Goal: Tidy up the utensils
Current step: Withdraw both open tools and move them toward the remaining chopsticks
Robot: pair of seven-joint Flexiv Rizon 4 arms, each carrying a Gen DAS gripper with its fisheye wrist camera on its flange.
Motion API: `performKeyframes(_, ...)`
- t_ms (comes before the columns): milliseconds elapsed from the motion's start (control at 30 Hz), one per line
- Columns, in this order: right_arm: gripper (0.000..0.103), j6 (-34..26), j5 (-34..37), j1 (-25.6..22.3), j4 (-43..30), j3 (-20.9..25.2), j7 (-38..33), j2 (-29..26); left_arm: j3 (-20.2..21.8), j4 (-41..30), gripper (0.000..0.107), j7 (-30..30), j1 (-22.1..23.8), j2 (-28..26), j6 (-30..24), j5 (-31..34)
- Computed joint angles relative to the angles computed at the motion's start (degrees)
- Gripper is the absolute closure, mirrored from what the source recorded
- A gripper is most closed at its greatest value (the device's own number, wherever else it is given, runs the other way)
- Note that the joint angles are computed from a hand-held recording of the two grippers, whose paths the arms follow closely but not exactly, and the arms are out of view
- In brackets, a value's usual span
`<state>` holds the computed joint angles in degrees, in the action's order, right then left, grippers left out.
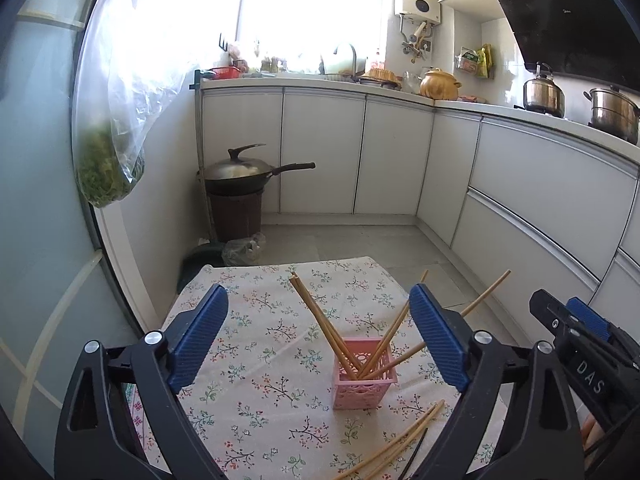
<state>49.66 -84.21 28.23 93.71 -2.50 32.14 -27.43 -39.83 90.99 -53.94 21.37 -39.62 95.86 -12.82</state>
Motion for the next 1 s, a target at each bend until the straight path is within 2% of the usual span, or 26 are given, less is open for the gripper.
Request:
performKeyframes(133, 0.032, -3.61, 0.83, 0.86, 1.74, 0.54, -0.94, 1.17, -0.77, 1.27, 0.011, -0.22, 0.65, 0.34, 1.52, 1.03)
performKeyframes(433, 0.011, -6.20, 3.17, -0.05, 5.74, 2.16, -0.20, 3.52, 1.06, 2.78, 0.011, -0.18, -0.35, 1.41, 0.21, 2.50)
performKeyframes(667, 0.007, -4.36, 6.18, -1.50, 9.50, 3.77, -1.39, 5.14, 2.60, 3.72, 0.011, 1.62, -2.00, 1.91, -0.77, 2.39)
performKeyframes(767, 0.007, -2.90, 7.57, -2.10, 11.63, 4.46, -2.12, 6.14, 5.05, 3.35, 0.011, 3.34, -4.17, 2.12, -3.10, 1.61)
performKeyframes(833, 0.007, -2.01, 8.74, -2.37, 12.81, 4.90, -2.53, 6.52, 8.12, 2.71, 0.011, 4.29, -6.84, 2.14, -4.24, 0.72)
performKeyframes(1000, 0.007, 1.18, 12.60, -3.00, 15.26, 5.71, -4.98, 6.73, 13.42, 1.74, 0.011, 5.57, -11.75, 1.84, -4.95, -1.43)
